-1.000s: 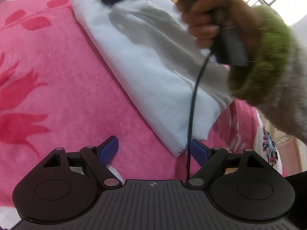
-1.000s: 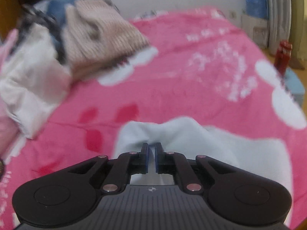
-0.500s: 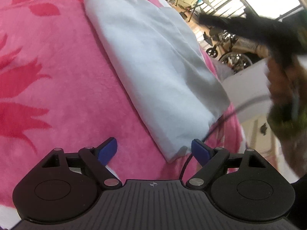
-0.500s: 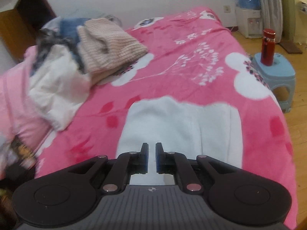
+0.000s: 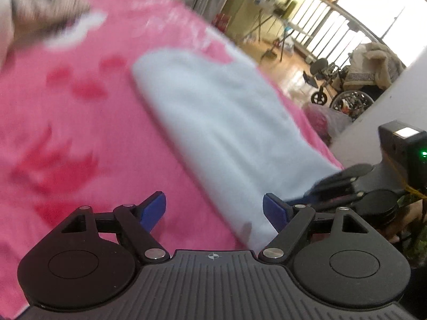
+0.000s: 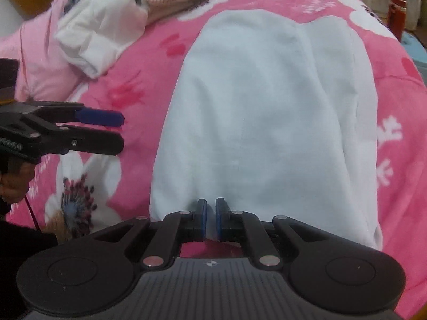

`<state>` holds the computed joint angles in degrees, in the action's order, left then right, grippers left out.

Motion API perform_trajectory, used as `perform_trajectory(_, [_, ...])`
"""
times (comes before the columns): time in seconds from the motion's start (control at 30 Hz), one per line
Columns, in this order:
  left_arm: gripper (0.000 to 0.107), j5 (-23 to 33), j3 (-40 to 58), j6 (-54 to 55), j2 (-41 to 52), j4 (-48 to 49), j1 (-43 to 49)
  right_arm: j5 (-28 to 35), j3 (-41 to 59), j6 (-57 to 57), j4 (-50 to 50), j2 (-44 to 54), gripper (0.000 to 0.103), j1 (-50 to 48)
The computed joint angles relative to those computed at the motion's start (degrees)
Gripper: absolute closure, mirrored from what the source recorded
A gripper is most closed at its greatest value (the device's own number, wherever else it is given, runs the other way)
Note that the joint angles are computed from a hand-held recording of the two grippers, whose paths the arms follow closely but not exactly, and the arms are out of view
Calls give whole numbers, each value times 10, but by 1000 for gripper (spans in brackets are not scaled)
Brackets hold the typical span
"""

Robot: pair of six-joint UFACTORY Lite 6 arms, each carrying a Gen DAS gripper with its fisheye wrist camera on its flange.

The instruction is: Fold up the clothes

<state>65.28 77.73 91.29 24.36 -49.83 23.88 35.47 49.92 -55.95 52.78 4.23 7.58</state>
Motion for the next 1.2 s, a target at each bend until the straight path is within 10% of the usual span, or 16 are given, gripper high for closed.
perform_trajectory(0.47, [27,-222,-259,173,-154,-21,-141,-67,-157,-66,77,-167,96,-144])
perform_trajectory(0.77, [27,-217,-219,85,-127,33,-136,11,-113,-94,138,-153,95,-209])
perform_trajectory(1.2, [26,-217,-214,45,-123,62,-140,-46,232,-33,217,212,76,-95])
